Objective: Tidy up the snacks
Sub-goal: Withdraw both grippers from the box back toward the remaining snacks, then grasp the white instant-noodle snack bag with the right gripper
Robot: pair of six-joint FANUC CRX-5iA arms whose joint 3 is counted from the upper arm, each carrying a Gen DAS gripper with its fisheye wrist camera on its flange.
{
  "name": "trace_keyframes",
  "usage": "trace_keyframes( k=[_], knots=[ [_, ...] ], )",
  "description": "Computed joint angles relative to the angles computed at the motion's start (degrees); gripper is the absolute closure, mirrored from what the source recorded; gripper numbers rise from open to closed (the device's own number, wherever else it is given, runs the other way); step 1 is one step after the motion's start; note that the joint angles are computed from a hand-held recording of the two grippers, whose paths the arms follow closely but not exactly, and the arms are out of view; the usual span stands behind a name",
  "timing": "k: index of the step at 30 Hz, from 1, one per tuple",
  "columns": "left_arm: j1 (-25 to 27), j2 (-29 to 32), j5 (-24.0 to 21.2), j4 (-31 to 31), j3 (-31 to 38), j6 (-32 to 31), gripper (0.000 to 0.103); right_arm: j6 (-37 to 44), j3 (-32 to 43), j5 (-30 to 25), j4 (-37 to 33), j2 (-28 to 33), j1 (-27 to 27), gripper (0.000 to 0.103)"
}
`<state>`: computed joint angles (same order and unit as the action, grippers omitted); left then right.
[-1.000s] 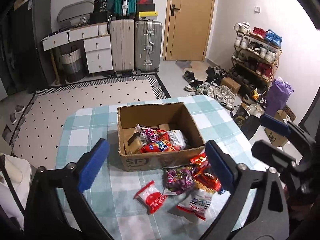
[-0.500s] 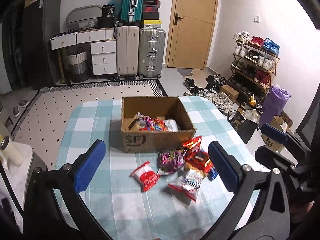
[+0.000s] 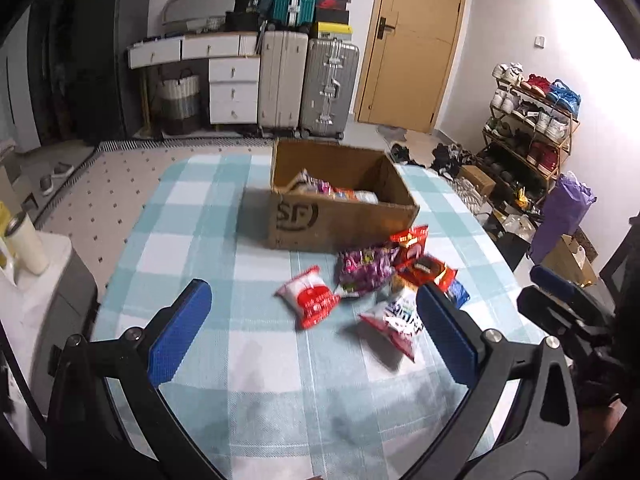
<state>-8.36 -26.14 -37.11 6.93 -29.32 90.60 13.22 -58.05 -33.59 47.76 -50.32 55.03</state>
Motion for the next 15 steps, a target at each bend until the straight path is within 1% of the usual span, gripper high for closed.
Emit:
trace_keyframes(
  k=[2,4,7,11,15],
  knots=[
    [0.59,0.72,0.45,1.70,-1.02,-0.56,0.001,-0.03,-0.54,1.03,-1.37,0.74,-1.04,0.003],
    [0.34,1.73,0.14,0.30,-0.83,1.68,0.001,0.56,-0.72,2.11,-2.74,1.60,-1.96,0.003],
    [-0.02,3.03,1.40,0.16,-1.68,2.24,0.001,0.39,-1.57,3.67,-3.13,2.82,-3.24,0.003],
    [-0.10,5.02,2.42,1.35,-2.33,1.36,0.001,1.84,-2.09,6.69,-5.78,4.96,-5.26,0.003],
    [-0.10,5.94,2.84,1.12,-2.80,1.52,0.001,2.32,-2.39,9.70,-7.11,8.04,-7.50,0.003]
  ],
)
